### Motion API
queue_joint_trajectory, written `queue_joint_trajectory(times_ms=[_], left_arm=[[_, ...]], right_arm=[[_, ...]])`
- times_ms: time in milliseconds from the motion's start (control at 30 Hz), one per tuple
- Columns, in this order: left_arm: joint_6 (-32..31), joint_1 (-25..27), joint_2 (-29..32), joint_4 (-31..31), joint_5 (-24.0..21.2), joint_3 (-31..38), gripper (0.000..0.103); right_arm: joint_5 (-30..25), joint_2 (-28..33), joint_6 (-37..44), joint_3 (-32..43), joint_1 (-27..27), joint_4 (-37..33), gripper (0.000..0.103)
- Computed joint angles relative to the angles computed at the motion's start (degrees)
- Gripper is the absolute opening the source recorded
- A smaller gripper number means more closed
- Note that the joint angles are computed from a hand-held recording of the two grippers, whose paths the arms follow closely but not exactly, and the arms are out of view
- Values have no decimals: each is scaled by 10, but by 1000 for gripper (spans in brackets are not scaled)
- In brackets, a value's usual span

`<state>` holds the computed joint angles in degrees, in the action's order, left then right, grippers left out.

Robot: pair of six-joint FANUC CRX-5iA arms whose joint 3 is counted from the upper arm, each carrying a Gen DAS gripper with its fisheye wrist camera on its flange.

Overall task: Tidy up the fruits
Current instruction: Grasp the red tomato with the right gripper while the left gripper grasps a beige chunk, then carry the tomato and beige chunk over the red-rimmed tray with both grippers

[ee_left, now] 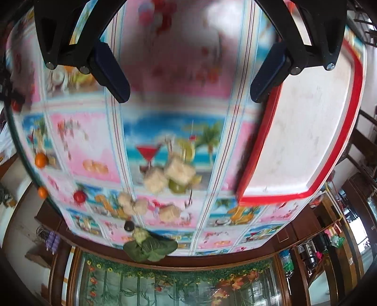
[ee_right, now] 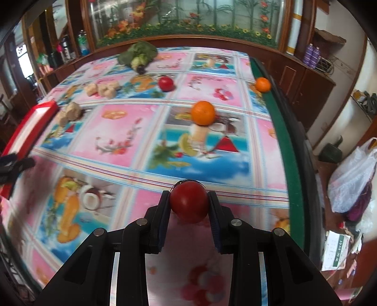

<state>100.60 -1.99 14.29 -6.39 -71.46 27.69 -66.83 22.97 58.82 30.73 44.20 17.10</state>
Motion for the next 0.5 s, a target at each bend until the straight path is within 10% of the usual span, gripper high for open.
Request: queue_joint_trajectory(times_ms=[300, 500], left_arm=[[-78, 20, 105, 36, -21, 117, 100], [-100, 35, 146, 75, -44, 152, 70]], right_arm=[[-15, 18, 20, 35, 7, -48, 31], [-24, 23, 15, 45, 6, -63, 31]])
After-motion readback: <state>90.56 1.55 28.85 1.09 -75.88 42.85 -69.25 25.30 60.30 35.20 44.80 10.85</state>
